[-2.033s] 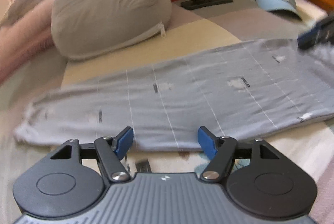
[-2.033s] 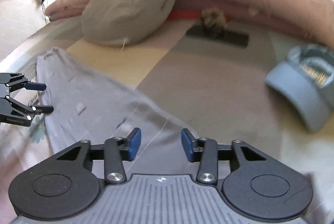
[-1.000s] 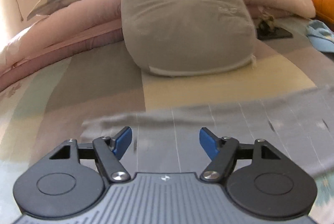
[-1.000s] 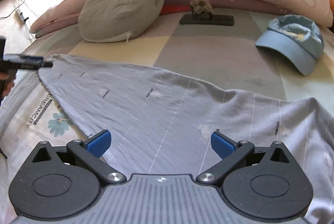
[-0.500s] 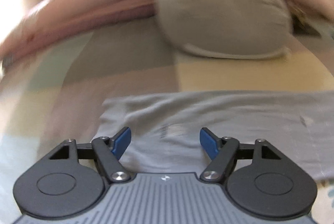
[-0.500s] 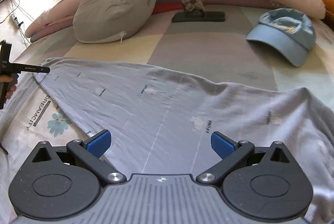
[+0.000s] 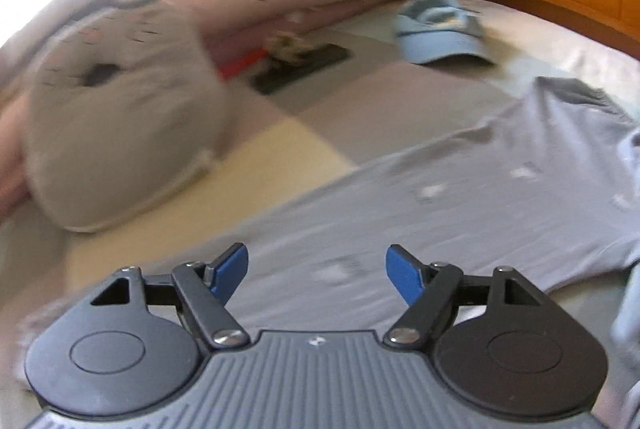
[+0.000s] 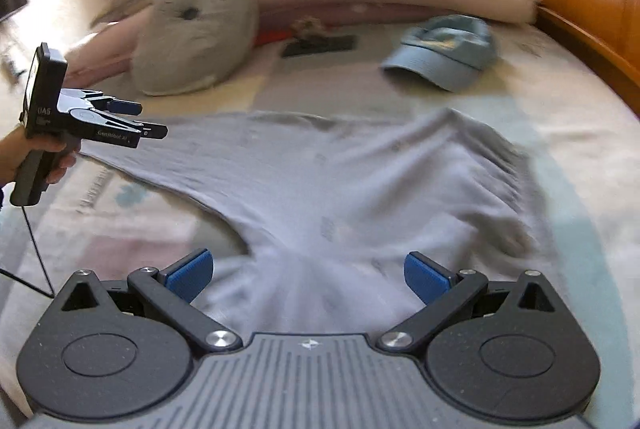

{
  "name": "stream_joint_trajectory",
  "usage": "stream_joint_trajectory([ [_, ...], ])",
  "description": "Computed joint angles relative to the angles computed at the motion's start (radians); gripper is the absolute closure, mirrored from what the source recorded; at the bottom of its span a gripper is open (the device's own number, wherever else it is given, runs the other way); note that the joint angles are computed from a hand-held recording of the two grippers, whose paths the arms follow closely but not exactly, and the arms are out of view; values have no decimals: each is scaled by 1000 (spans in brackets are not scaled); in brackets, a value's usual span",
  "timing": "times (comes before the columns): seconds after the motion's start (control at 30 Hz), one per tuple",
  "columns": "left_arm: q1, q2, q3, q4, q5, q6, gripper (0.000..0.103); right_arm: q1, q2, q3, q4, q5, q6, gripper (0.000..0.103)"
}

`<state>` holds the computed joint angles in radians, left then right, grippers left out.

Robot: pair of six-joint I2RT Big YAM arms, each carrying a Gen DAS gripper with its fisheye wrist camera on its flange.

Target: Fold clothes

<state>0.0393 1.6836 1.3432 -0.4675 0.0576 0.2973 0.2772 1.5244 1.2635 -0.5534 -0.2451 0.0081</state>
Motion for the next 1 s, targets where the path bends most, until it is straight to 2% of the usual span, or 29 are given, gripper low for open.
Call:
stream_joint_trajectory([
  [0.07, -25, 26, 23, -31, 18, -54, 26, -25, -21, -40, 11, 17, 16, 0],
  [0.17, -57, 60, 79, -77, 84, -129, 27, -68, -30, -78, 25, 11, 49, 0],
  [0.27, -91, 95, 137, -107, 180, -185, 27, -102, -31, -118, 94, -22, 106, 0],
  [0.37, -125, 168, 250, -176, 310, -257, 27, -122, -19, -147, 180, -78, 164, 0],
  [0.47, -164, 270, 390, -275, 344, -282, 27, -129, -2, -158, 231, -110, 181, 0],
  [0.57, -191, 353, 484, -302, 237, -316, 28, -132, 11, -164, 274, -124, 187, 0],
  [0.63, -196, 379, 500, -229, 200, -343, 26, -138, 15, -173, 300, -151, 193, 0],
  [0.67, -200, 396, 519, -211, 159, -351, 26, -143, 13, -181, 319, -173, 197, 0],
  [0.73, -204, 419, 543, -175, 122, -360, 25, -150, 10, -198, 354, -206, 217, 0],
  [0.87, -224, 464, 620, -200, 25, -364, 26, -160, 5, -217, 382, -242, 215, 0],
  [0.97, -237, 428, 586, -175, 11, -376, 27, -172, -7, -242, 423, -264, 224, 0],
  [1.0, -240, 415, 577, -178, 26, -372, 27, -176, -9, -249, 437, -270, 230, 0],
])
